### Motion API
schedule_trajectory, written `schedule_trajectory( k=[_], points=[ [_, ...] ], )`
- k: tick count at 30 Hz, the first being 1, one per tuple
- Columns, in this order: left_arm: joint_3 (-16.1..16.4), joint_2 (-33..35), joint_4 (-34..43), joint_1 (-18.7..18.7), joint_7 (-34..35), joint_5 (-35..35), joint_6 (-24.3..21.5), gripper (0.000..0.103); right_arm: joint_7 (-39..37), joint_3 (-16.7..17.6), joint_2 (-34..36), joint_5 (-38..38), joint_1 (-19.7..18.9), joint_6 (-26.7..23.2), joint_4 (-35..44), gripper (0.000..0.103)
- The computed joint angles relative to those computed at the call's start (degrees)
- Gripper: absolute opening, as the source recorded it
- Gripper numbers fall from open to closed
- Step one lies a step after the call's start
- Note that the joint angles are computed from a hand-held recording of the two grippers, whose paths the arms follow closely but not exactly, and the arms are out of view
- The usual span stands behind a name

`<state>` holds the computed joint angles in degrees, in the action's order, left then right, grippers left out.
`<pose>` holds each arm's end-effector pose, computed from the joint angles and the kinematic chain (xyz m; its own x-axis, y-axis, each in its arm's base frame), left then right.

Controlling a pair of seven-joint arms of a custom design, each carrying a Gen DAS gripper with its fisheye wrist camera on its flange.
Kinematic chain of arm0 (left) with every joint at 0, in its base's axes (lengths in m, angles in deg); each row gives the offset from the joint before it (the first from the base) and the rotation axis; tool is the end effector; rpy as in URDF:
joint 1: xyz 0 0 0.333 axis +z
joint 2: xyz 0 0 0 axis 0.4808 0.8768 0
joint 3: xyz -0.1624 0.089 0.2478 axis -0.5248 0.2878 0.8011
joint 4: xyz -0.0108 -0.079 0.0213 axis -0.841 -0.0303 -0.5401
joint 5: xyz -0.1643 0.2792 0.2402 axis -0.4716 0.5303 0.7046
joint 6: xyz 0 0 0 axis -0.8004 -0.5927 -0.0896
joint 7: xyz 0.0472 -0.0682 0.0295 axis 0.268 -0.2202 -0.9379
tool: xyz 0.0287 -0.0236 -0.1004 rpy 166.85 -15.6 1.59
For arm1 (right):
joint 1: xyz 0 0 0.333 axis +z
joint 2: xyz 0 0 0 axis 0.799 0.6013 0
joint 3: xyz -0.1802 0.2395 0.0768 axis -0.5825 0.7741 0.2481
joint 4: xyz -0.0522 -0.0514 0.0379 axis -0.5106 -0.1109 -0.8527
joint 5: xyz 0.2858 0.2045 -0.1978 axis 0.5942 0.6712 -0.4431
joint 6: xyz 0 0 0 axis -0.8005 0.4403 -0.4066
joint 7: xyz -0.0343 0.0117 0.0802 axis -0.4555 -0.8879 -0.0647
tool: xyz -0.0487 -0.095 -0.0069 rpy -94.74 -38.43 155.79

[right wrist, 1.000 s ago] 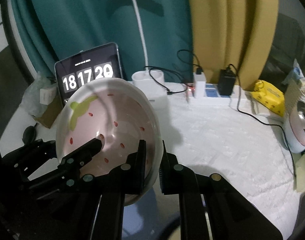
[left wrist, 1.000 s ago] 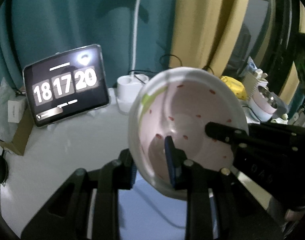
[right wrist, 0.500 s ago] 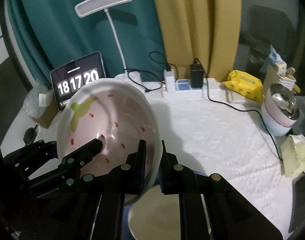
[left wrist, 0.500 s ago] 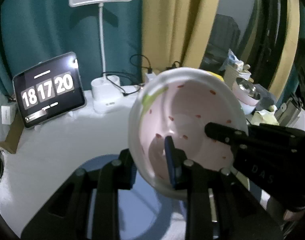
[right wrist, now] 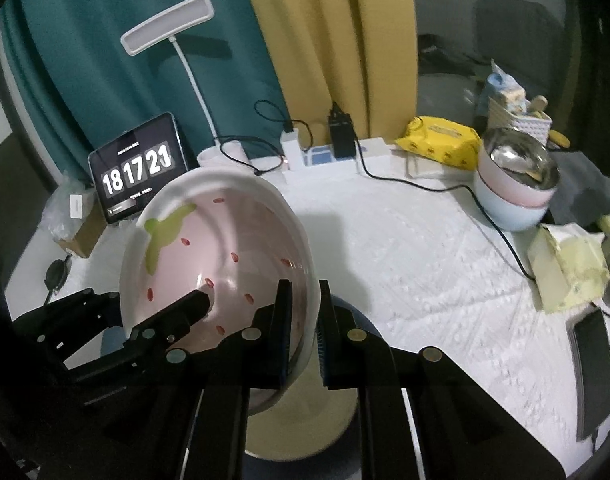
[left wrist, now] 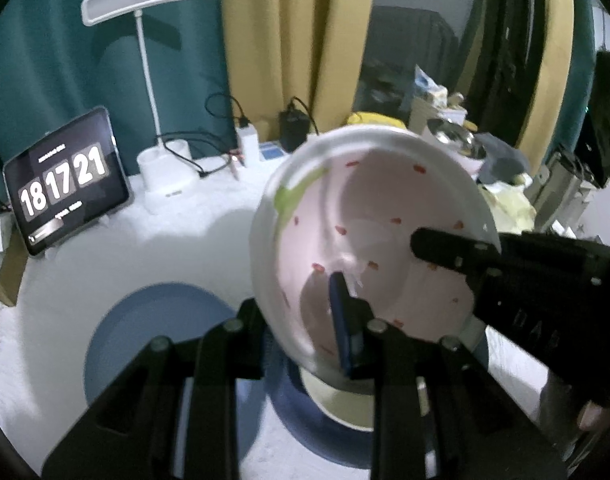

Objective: Organize plates and bowls

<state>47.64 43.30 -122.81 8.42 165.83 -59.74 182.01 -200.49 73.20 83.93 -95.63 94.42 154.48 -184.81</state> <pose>0.5271 -0.3754 0.5274 -0.7161 -0.6962 0.0500 -0.5216 0.4860 -0.7013 0.4222 0.4887 0.5279 -0.3103 -0.9350 -0.1716 -0.6229 0.3363 -0.7063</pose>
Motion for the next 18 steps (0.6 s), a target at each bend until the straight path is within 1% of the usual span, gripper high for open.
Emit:
schedule_trajectory(
  k=[8, 18],
  points=[
    [-0.3, -2.1, -4.3, -0.9, -0.1, 0.8, 0.5, 0.026, 4.0, 1.1, -2.4, 0.6, 0.0, 0.2, -4.7, 0.012],
    [-0.1, -3.3, -7.2, -1.1, -1.1, 2.9, 1.2, 0.026, 6.7, 1.7, -2.6, 1.0, 0.0, 1.6, -6.9, 0.012]
  ],
)
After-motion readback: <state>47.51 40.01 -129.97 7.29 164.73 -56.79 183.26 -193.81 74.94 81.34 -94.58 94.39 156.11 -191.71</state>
